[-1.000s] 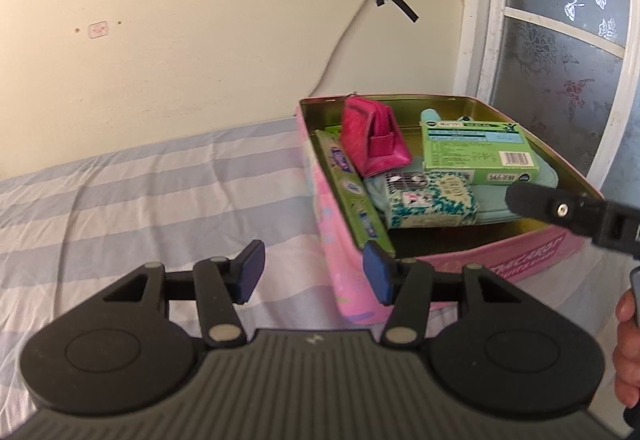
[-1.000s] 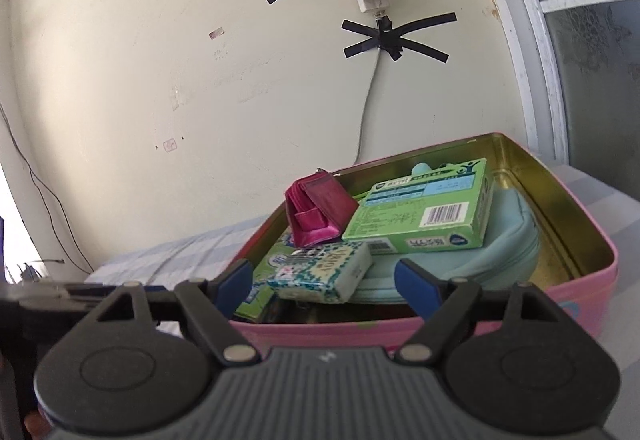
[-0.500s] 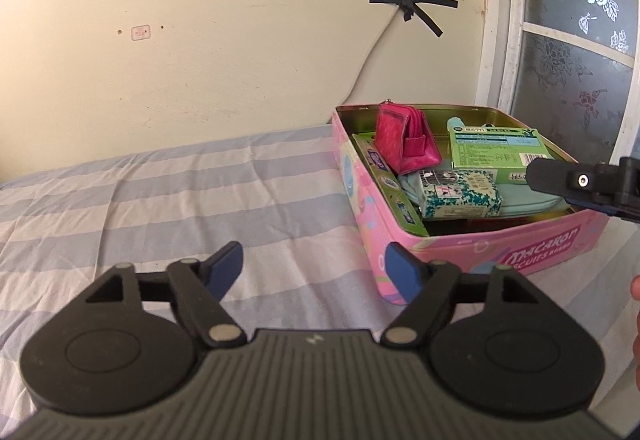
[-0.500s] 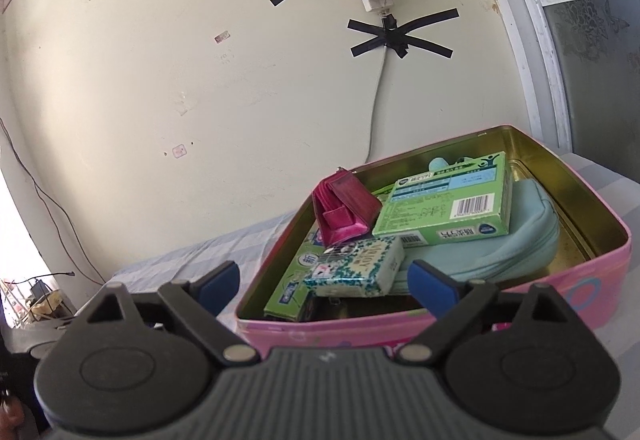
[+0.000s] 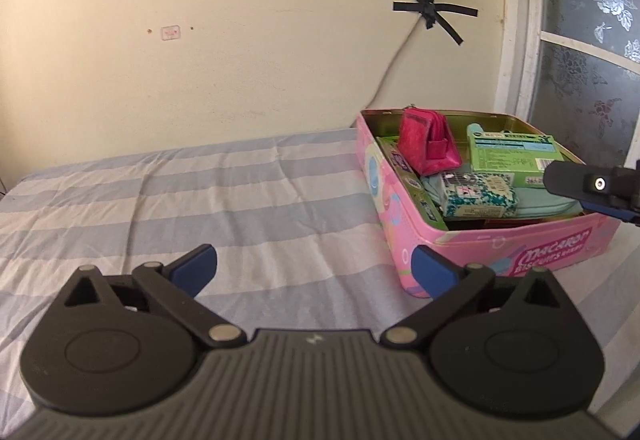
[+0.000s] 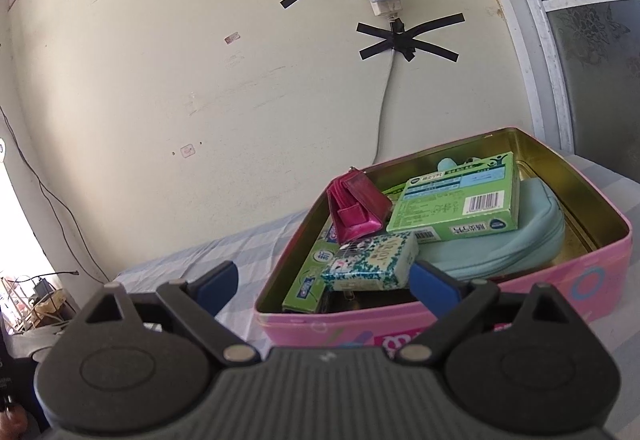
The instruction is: Organize objects
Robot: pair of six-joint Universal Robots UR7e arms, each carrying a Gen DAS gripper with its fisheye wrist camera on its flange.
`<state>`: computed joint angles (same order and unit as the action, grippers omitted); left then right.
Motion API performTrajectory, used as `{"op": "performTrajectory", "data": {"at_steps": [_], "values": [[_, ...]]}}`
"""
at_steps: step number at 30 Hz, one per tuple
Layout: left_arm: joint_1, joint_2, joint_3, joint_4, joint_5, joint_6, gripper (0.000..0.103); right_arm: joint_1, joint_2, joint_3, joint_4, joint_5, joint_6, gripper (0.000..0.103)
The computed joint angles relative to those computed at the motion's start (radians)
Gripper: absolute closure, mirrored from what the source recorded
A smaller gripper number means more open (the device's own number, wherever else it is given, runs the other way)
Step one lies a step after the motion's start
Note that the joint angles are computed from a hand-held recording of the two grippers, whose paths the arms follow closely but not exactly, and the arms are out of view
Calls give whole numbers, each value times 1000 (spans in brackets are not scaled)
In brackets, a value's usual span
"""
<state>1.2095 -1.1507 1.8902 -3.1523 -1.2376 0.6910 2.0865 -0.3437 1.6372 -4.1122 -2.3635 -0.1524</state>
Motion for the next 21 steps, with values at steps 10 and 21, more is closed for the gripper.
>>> {"op": "performTrajectory", "data": {"at_steps": [10, 21], "values": [[-13, -3, 12, -42, 22, 17, 0, 9, 1, 1, -22, -6, -20, 6], [-27, -4, 35, -97, 23, 16, 0, 5, -10, 18, -39, -8, -15, 6]]}}
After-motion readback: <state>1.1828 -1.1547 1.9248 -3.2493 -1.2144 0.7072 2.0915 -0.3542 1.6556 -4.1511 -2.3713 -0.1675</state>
